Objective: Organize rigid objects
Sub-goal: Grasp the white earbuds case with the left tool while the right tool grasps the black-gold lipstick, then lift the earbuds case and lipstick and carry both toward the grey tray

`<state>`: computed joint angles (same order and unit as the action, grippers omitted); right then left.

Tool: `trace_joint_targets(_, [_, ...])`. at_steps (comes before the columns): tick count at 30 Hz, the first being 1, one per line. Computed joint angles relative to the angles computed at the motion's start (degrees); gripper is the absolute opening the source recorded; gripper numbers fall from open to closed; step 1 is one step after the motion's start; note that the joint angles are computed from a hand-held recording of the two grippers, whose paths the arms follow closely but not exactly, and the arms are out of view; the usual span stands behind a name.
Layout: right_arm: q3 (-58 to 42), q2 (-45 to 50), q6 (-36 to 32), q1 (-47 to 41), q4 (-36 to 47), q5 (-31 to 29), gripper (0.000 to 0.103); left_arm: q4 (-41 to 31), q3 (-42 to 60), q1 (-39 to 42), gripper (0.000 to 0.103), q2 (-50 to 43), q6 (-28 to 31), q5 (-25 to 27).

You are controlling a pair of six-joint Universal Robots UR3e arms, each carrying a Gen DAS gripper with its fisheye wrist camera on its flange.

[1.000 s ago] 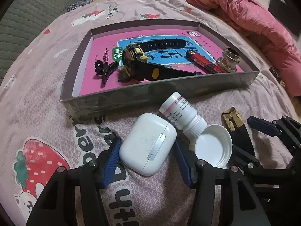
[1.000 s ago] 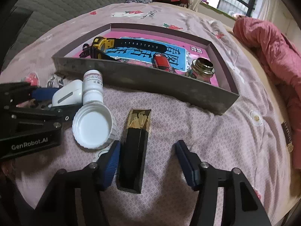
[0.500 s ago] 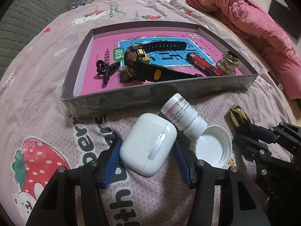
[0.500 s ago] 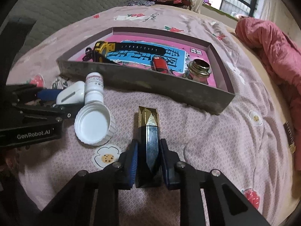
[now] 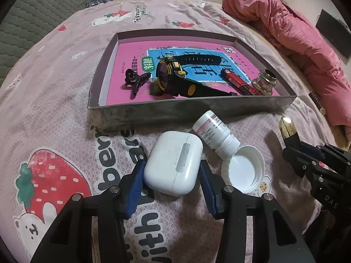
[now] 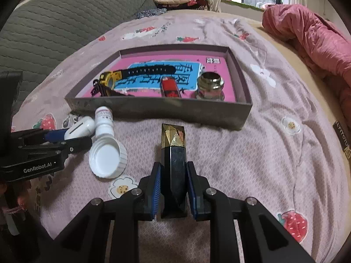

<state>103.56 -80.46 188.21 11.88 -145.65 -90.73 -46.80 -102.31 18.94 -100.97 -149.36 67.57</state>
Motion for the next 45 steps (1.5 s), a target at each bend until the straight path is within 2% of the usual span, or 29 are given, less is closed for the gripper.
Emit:
trace_joint_targets(5, [-0.52, 0.2, -0.31, 0.33, 0.18, 0.73, 0.023, -1.59, -0.59, 1.48, 0.048, 2.06, 0.14, -2.43])
trace_joint_targets(15, [-0.99, 1.09, -0.05, 0.74, 0.86, 0.64, 0.023, -3.22, 1.62, 0.67, 0.048, -0.83, -0.81, -2.2])
trace_joint_targets(26, [-1.25, 2.12, -0.48, 1.46, 0.54, -0.06, 0.023, -4.88, 6.12, -1.81, 0.05, -4.03, -2.96, -0.5])
trace_joint_targets(31, [-1.2, 2.2, -0.38, 1.6, 0.28, -0.32, 0.023, -3.48, 5.96, -2.76, 0.049, -4.79, -2.57, 1.05])
trace_joint_targets(39, [-0.81, 1.41, -0.79, 1.39, -0.28, -0.7, 0.023, -1.28, 3.52, -2.18, 0.047, -2.33, -1.81, 0.35])
trace_joint_targets(45, [-1.37, 1.01, -1.06, 1.72, -0.02, -0.41, 0.023, -3.81, 3.05, -1.0, 0.047, 0.59, -0.79, -1.34])
